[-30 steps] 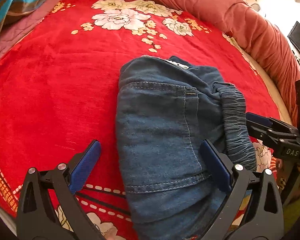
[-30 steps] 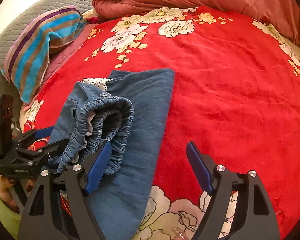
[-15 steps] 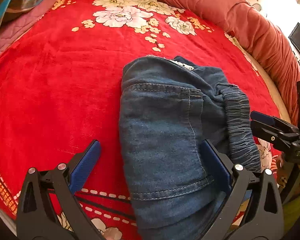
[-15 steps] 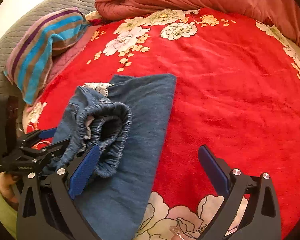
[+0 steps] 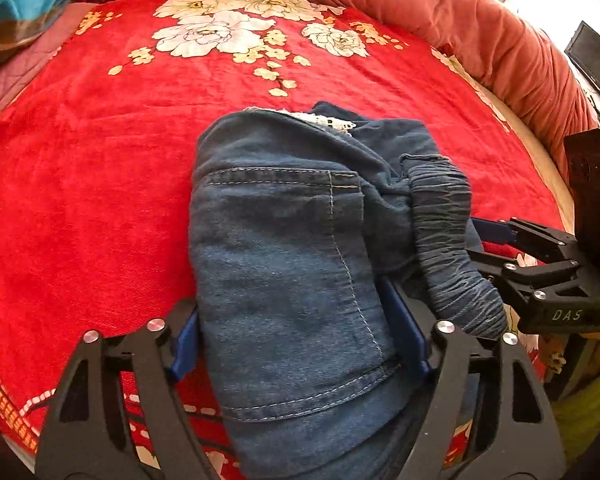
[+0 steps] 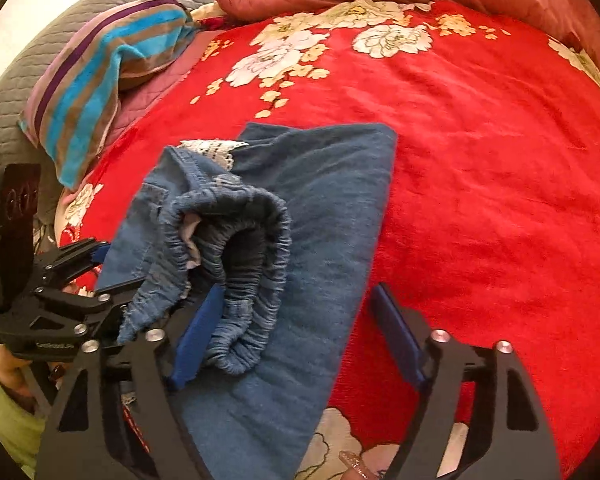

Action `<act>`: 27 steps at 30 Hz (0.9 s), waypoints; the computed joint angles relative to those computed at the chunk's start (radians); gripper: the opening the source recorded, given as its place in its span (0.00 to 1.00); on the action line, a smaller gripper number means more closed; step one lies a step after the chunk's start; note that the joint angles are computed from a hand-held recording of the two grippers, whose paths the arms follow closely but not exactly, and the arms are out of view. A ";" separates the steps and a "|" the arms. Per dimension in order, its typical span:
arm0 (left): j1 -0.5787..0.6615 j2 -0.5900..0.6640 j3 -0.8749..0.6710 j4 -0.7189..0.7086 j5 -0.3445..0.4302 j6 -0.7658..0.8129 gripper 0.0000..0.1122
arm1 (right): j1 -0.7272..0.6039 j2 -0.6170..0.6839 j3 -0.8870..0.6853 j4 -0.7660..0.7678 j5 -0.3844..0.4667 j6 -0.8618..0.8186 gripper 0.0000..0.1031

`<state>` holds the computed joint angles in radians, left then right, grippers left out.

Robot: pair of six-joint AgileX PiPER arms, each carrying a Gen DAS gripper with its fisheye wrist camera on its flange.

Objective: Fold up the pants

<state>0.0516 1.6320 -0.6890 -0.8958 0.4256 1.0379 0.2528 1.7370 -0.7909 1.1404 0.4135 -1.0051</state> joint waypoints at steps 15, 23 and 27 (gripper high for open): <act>0.010 -0.013 0.007 -0.042 0.019 0.039 0.47 | 0.023 -0.021 0.022 0.096 -0.006 -0.120 0.47; -0.001 -0.057 -0.004 -0.002 0.042 -0.007 0.28 | 0.052 -0.067 0.048 0.199 -0.034 -0.241 0.24; 0.003 -0.069 -0.023 0.012 0.069 -0.024 0.27 | 0.056 -0.084 0.047 0.205 -0.041 -0.254 0.24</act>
